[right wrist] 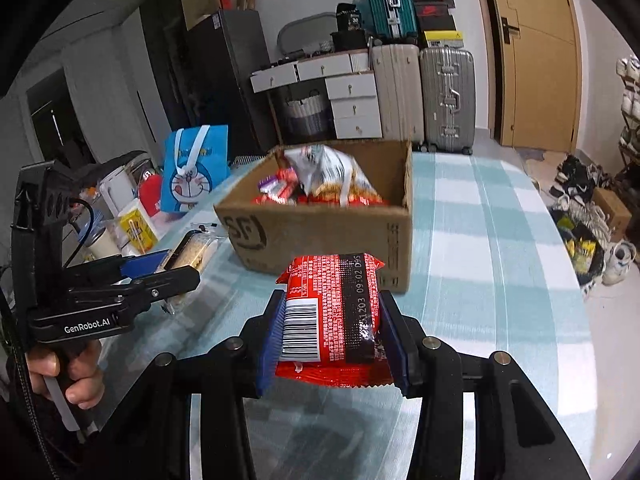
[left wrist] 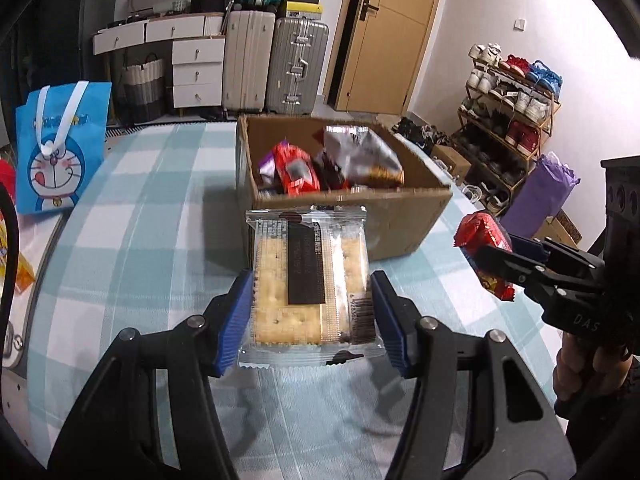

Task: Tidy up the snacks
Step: 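Carry both packs into the cardboard box and open both grippers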

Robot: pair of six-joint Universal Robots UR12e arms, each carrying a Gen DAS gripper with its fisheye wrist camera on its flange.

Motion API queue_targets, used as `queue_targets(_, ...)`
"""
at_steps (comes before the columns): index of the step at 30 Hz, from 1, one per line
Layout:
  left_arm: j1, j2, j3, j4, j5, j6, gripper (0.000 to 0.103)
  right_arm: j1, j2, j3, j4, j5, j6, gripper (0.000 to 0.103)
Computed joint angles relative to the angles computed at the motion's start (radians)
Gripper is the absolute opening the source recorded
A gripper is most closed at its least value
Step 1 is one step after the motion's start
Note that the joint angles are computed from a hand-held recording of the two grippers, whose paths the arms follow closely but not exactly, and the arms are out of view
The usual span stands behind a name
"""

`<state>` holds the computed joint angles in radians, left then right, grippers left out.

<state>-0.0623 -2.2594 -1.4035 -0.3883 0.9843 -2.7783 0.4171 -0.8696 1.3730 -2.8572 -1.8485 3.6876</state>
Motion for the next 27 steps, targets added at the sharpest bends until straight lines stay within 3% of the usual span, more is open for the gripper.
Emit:
queue_targets(10,-0.009,-0.021,0.068,0.058,0.001,-0.036,0.055,-0.020,0.016,-0.051,-0.025,0.002,-0.041,0.046)
queue_targets(27,-0.036,-0.084,0.206,0.049,0.023,-0.091,0.055,-0.052,0.037,-0.122,-0.043,-0.026,-0.084,0.046)
